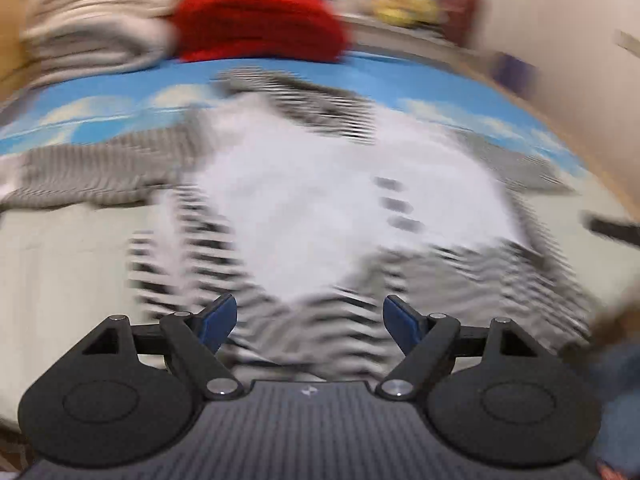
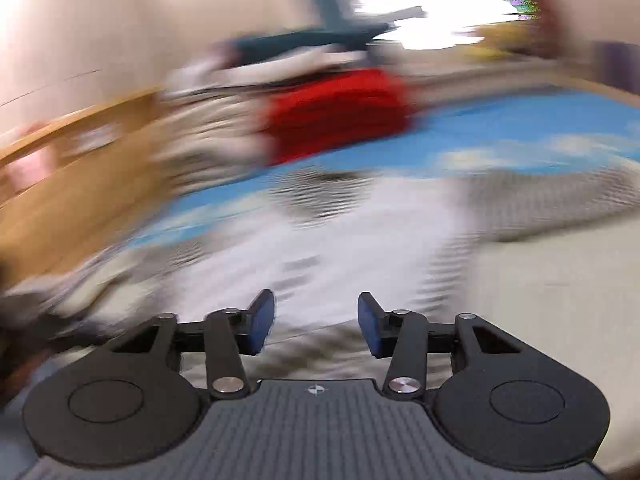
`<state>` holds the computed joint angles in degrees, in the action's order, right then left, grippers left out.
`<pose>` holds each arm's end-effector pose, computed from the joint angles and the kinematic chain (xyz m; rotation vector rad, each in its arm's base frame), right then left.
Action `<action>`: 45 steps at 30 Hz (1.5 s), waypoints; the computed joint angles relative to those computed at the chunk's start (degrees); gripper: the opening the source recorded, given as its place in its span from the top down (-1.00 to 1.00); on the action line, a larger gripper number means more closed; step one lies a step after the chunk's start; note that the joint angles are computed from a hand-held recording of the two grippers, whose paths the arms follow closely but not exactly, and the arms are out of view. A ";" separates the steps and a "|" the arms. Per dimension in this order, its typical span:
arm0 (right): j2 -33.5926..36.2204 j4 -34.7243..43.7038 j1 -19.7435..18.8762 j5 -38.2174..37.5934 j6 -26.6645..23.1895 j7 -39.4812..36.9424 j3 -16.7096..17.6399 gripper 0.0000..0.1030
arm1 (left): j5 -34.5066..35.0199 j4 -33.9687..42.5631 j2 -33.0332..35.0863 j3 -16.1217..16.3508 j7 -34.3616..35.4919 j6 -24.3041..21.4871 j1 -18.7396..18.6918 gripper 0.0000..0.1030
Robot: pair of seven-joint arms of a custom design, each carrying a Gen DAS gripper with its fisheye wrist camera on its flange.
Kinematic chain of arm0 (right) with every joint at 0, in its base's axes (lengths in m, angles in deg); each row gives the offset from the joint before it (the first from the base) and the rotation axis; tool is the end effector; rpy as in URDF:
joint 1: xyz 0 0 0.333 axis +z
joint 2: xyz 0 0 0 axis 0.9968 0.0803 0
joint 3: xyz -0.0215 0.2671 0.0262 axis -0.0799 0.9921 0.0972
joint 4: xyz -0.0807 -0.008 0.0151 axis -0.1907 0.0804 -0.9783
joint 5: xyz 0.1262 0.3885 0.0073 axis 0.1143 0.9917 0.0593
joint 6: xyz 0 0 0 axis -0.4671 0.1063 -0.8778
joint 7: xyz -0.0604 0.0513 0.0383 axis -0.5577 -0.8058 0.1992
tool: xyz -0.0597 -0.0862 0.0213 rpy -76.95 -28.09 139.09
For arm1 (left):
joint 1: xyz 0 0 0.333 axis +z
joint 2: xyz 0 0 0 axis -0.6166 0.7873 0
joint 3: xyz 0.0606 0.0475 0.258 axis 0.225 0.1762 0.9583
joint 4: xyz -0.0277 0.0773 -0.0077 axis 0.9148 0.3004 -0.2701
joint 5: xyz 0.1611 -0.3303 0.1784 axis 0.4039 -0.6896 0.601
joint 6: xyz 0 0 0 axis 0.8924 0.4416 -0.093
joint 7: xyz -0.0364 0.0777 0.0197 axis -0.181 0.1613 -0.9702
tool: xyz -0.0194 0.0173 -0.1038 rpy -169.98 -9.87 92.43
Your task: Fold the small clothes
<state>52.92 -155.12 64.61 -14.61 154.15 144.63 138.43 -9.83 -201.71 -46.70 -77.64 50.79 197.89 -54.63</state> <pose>0.3878 0.3297 0.4539 -1.3987 1.5350 -0.5043 0.4322 -0.1911 0.4961 -1.6782 1.9821 -0.8705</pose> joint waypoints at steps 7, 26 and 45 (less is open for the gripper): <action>13.06 8.94 -4.63 -6.30 -18.65 -4.40 -2.50 0.71 | 7.68 7.44 8.88 -4.23 -14.84 -5.98 8.97 -0.64; 17.33 10.35 8.32 -12.38 -29.71 1.57 -15.32 0.99 | 12.72 6.81 10.95 -2.58 -18.39 -7.08 9.98 -0.05; 23.57 15.23 19.55 -25.04 -31.64 9.27 -25.45 0.41 | 10.72 8.46 11.10 -4.00 -13.00 -10.47 7.54 0.81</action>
